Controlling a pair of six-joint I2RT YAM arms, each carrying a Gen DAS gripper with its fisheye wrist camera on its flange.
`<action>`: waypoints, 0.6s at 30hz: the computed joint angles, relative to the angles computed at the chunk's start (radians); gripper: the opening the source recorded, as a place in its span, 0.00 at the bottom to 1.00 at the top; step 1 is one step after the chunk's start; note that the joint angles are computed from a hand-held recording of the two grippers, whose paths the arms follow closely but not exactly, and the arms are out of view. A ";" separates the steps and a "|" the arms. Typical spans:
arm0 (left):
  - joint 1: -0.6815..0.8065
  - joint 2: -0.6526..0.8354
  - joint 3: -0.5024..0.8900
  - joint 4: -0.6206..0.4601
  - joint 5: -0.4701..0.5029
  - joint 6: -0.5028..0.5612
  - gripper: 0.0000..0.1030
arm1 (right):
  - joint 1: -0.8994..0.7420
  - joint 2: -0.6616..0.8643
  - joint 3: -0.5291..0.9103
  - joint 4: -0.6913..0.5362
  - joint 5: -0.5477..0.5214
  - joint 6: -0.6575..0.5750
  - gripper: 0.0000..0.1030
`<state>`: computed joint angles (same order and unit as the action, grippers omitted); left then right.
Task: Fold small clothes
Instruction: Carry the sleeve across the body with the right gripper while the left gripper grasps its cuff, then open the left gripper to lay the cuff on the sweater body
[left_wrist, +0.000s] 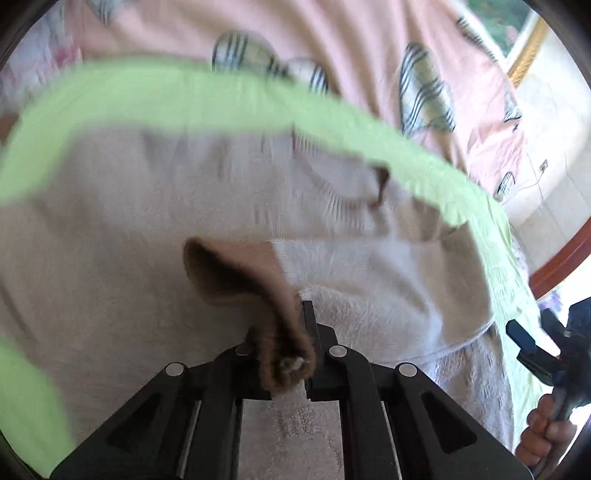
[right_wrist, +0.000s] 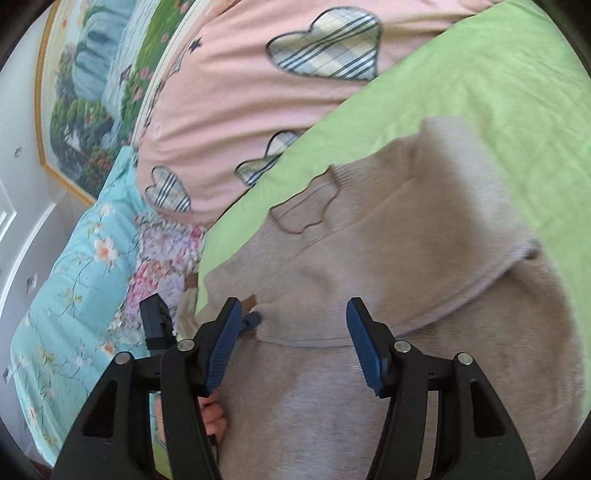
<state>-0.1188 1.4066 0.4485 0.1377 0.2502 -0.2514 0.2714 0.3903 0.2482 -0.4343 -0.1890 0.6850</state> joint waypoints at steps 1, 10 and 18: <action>0.014 -0.101 -0.044 0.011 -0.023 0.005 0.08 | -0.034 -0.023 0.014 -0.047 0.002 -0.029 0.58; 0.147 0.012 -0.054 0.019 0.041 0.067 0.09 | -0.396 0.330 0.113 0.034 -0.015 -0.357 0.63; 0.125 0.021 -0.066 0.027 0.051 0.078 0.10 | -0.392 0.791 0.258 0.172 0.056 -0.539 0.09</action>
